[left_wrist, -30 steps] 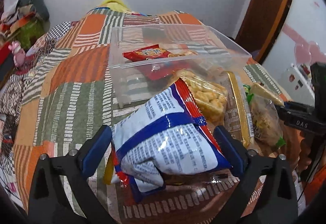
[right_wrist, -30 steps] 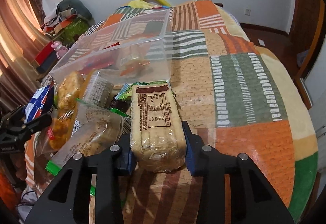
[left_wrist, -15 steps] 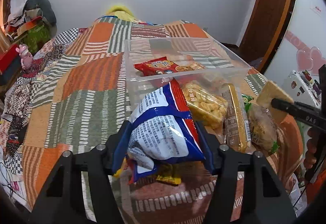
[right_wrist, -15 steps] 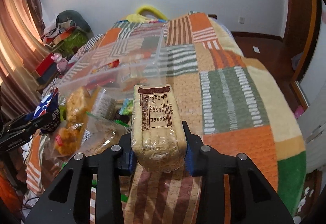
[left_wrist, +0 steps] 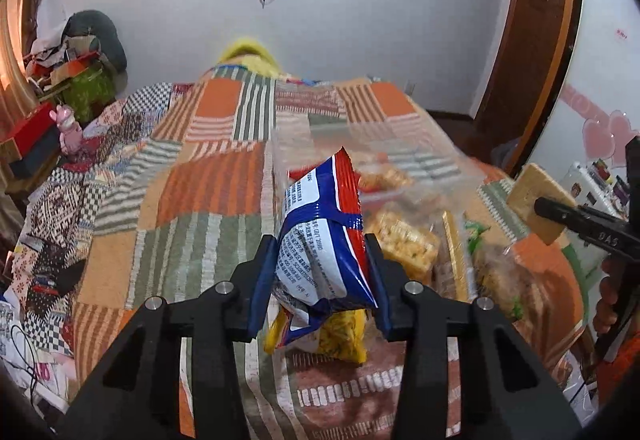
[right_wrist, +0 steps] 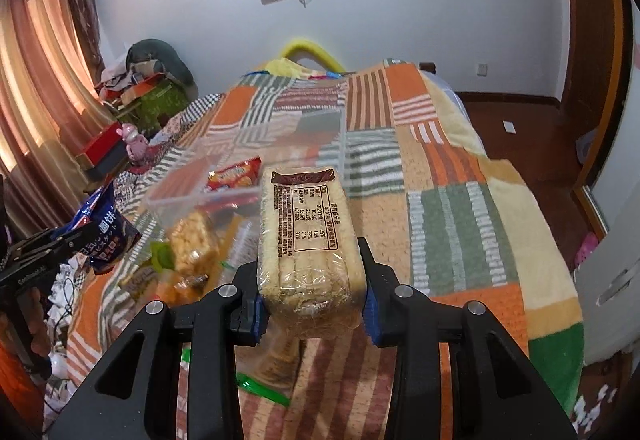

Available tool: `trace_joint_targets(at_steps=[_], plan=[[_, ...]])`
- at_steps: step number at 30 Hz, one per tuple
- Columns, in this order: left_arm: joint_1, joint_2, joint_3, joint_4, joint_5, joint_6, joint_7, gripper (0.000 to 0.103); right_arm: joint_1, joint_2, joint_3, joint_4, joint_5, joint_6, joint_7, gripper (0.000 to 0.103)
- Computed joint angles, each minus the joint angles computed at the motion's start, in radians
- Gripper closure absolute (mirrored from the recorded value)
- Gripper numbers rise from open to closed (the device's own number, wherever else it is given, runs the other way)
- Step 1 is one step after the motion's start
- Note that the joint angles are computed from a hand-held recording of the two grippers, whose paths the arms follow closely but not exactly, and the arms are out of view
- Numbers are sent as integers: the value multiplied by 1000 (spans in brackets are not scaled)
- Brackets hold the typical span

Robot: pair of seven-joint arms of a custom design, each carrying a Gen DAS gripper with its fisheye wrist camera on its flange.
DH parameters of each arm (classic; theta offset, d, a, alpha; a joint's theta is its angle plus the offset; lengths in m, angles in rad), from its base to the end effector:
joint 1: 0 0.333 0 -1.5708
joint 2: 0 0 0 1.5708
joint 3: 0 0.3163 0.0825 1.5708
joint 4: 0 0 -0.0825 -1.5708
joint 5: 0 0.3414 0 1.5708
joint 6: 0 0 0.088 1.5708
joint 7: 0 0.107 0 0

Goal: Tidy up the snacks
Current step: 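Lift and drop the chip bag into the box while the right tool places the bread loaf in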

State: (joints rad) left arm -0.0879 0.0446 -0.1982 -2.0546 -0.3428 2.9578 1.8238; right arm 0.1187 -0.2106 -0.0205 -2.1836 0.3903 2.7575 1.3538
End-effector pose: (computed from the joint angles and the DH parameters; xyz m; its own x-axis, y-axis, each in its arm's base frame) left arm 0.5531 -0.1372 0.5380 -0.2729 -0.9554 0.1127 -0.6459 0.0952 -0.7575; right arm 0.4969 0.0322 0.5853 0.0974 -0.9733 -0.2078 -0.7078 0.0790 -0.7020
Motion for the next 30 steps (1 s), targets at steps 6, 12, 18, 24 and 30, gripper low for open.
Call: trace_joint_targets(at_steps=[6,12,18,24,30], plan=[[-4,18,-12,69,-43,33,49,61,12,33,-2,54,18,28,-26,69],[14,110,-36,186,17,46,1,61,16,95,1,128,31,46,-42,69],[18,239,-38,335,177,11,-125,61,10,184,8,225,-3,34,-30,69],[7,361,-31,470,331,-51,-236,61,4,289,8,330,-73,-18,20,69],[6,461,-50,582,382,-114,-262,60,3,374,7,418,-110,-93,41,69]])
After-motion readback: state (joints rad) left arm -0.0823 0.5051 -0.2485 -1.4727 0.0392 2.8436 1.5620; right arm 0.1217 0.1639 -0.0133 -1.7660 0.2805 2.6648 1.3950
